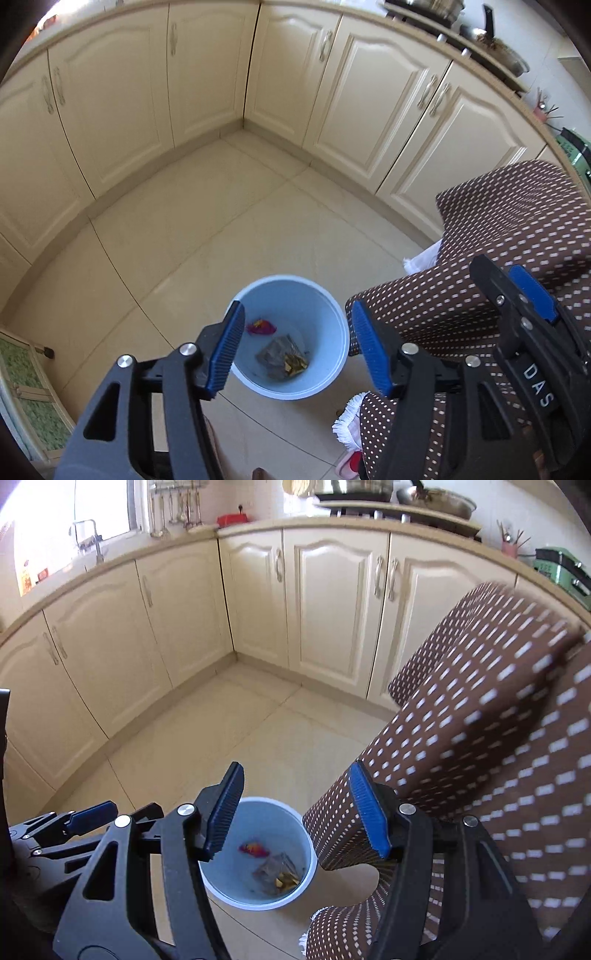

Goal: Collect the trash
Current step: 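Grasp the dark wrapper with the left tool while the right tool grasps the orange peel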

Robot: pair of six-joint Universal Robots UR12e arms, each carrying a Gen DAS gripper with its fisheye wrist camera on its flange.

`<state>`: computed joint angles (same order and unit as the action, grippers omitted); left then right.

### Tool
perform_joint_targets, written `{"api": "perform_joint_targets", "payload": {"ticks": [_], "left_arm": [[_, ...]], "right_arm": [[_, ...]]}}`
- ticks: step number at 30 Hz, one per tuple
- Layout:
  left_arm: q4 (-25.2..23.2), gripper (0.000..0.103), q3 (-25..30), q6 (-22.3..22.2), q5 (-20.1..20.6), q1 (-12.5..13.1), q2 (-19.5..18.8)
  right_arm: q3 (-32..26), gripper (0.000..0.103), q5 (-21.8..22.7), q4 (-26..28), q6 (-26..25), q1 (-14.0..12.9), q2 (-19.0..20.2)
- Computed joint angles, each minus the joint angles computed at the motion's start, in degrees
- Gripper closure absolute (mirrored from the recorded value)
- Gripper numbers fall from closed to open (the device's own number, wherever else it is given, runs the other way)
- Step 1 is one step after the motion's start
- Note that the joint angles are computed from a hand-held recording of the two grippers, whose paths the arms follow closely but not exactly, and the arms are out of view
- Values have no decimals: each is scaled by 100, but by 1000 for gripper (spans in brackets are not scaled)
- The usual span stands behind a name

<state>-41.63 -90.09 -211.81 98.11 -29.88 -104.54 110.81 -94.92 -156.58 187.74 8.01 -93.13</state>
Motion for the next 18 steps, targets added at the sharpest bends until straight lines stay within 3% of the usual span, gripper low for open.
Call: {"api": "perform_joint_targets", "payload": {"ticks": [5,7,9,12,18], "left_arm": [[217,43,6,97,462,-196,265],[349,43,50,214,586,-303,340],[471,42,149,343,690,-431,375],[626,42,318,550,887,-670,387],[896,39,860,1177,764,-1093,158]], "right_arm": [[78,43,14,-237,27,-33,-388],[115,43,244,-208,15,-127,-603],[168,42,47,-277,33,-150,-845],[267,40,180,-298,214,-379,-1247],[508,37,-319,-297,226,-823,-1906]]}}
